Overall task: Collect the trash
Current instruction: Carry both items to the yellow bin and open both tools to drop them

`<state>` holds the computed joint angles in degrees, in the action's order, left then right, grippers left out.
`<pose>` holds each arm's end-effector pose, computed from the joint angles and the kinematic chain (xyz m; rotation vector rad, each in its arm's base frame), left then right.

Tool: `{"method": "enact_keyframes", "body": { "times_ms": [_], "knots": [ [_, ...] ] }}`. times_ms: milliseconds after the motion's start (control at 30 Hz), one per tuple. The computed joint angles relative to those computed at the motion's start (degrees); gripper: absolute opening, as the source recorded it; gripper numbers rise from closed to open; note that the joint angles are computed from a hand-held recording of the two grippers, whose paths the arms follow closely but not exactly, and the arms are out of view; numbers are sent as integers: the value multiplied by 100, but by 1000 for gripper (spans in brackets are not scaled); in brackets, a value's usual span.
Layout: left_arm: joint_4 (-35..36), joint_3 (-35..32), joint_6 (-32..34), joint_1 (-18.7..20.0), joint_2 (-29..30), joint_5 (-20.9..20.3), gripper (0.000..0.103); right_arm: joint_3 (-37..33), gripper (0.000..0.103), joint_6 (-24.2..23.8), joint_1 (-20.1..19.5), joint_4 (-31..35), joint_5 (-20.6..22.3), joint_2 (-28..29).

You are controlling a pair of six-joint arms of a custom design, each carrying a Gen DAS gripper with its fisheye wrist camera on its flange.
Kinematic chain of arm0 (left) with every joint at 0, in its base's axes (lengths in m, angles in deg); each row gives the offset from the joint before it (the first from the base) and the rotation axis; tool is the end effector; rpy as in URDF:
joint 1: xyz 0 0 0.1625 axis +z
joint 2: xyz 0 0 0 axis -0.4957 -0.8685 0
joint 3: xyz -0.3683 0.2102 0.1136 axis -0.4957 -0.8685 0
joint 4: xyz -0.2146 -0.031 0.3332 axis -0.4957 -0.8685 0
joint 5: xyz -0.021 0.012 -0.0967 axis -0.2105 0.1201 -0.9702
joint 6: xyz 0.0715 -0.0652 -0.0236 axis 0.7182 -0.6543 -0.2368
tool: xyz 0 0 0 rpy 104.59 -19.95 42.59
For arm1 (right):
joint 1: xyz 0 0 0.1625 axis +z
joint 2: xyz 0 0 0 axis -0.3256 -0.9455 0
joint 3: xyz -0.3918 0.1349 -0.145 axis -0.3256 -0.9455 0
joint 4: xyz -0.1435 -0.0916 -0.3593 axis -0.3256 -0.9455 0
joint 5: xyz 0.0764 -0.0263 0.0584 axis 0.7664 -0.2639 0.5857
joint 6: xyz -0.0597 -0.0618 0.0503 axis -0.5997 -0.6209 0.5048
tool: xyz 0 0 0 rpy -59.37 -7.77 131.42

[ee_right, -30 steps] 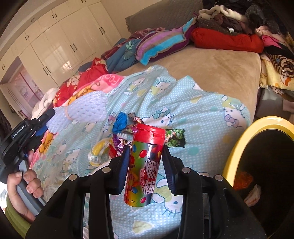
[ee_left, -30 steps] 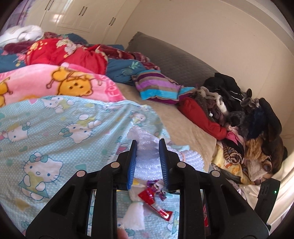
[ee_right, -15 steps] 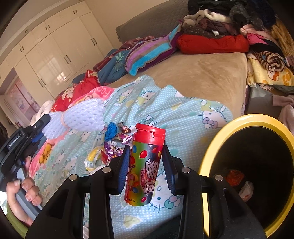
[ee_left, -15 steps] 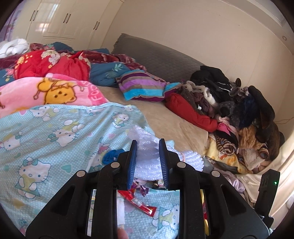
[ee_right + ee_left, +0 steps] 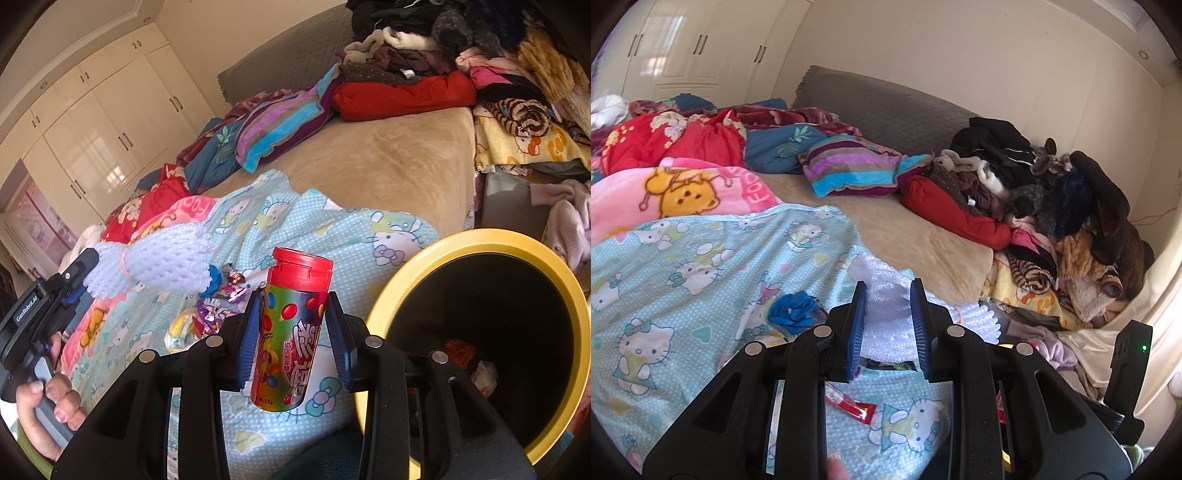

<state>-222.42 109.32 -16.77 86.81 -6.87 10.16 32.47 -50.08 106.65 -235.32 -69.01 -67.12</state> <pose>-0.3079 -0.7912 0.0902 0.7143 2.6130 -1.1833 0.0736 -0.7251 0.2776 0.0099 -2.4811 1.2067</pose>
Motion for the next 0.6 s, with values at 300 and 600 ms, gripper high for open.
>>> {"method": "enact_keyframes", "body": {
  "times_ms": [300,600],
  "knots": [
    [121,29,92,-132,80,-97,18,414,33,152,-166,-387,-19,-340],
    [207,57,270,-278,170,-137,18,680,33,264,-330,-699,-21,-621]
  ]
}}
